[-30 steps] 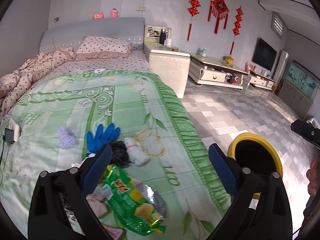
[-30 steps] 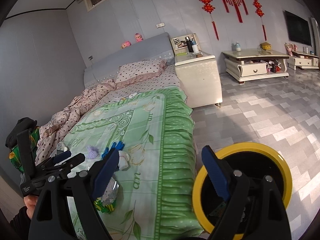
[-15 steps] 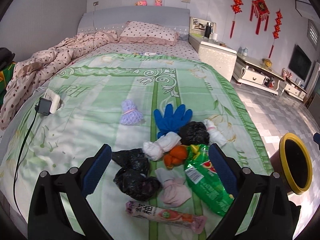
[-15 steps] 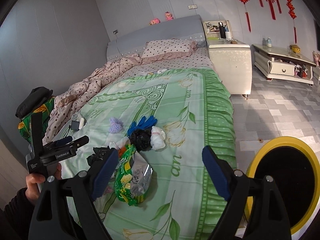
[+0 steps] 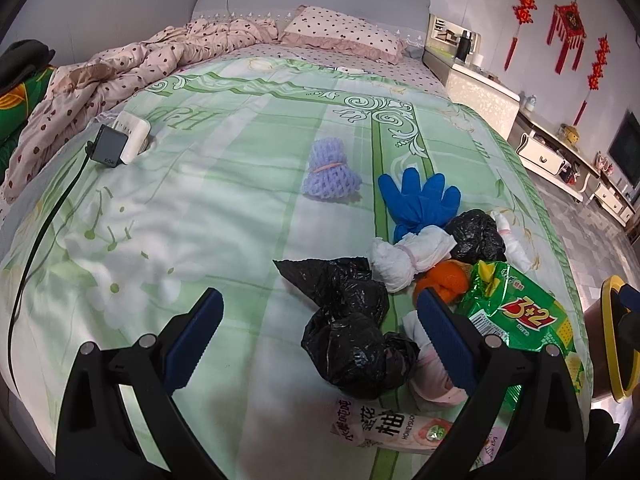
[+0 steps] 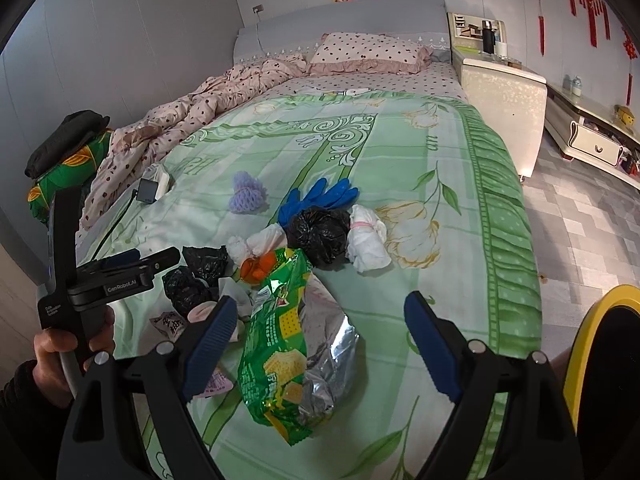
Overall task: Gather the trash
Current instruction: 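Grasp the black plastic bag with the left tool while the right tool grasps the green chip bag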
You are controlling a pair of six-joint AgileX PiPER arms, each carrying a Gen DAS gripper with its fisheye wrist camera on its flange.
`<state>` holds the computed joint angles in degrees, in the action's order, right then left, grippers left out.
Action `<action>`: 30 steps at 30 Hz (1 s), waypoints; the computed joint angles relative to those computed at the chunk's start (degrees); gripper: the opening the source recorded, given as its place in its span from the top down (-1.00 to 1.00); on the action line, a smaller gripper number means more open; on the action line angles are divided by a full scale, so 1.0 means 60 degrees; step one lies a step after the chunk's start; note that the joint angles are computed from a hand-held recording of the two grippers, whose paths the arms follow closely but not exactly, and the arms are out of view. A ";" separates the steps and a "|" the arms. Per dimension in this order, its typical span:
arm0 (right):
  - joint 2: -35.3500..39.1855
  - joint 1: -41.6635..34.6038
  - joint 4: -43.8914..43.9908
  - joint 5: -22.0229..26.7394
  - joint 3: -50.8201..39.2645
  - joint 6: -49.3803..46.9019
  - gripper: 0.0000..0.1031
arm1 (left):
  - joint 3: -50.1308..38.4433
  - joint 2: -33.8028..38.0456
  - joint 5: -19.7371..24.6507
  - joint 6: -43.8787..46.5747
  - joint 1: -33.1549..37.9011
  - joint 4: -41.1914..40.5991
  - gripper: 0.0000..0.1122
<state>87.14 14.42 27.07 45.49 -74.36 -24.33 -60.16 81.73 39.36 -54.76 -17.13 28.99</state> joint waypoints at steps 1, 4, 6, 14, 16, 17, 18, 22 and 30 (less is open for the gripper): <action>0.0168 0.0092 -0.0071 -0.0039 -0.0057 0.0093 -0.59 | 0.0051 0.0060 -0.0104 0.0057 0.0099 -0.0090 -0.66; 0.0553 0.0336 -0.0287 -0.0213 -0.0158 0.0367 -0.59 | 0.0241 0.0200 -0.0489 0.0362 0.0381 -0.0542 -0.66; 0.0786 0.0463 -0.0429 -0.0331 -0.0247 0.0517 -0.59 | 0.0344 0.0308 -0.0708 0.0487 0.0464 -0.0686 -0.66; 0.1239 0.0712 -0.0268 -0.0386 -0.0223 0.0221 -0.42 | 0.0285 0.0985 -0.1304 0.0880 0.0476 -0.0838 -0.54; 0.1311 0.0774 -0.0263 -0.0402 -0.0189 0.0158 -0.34 | 0.0097 0.1229 -0.1265 0.1284 0.0487 -0.1146 -0.39; 0.1360 0.0792 -0.0257 -0.0377 -0.0203 0.0101 -0.23 | 0.0058 0.1324 -0.1293 0.1384 0.0473 -0.1205 -0.30; 0.1388 0.0810 -0.0243 -0.0365 -0.0194 0.0038 -0.13 | 0.0007 0.1422 -0.1278 0.1428 0.0431 -0.1203 -0.19; 0.1668 0.0845 -0.0128 -0.0107 -0.0345 -0.0058 0.35 | -0.0070 0.1680 -0.1480 0.2386 0.0482 -0.2059 0.22; 0.1385 0.0951 0.0051 -0.0102 -0.0154 -0.0526 0.98 | 0.0221 0.1373 -0.1833 0.2846 0.0521 -0.2439 0.50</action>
<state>95.45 20.12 27.37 44.88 -75.28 -27.49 -58.84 89.97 28.36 -37.68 -14.00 14.36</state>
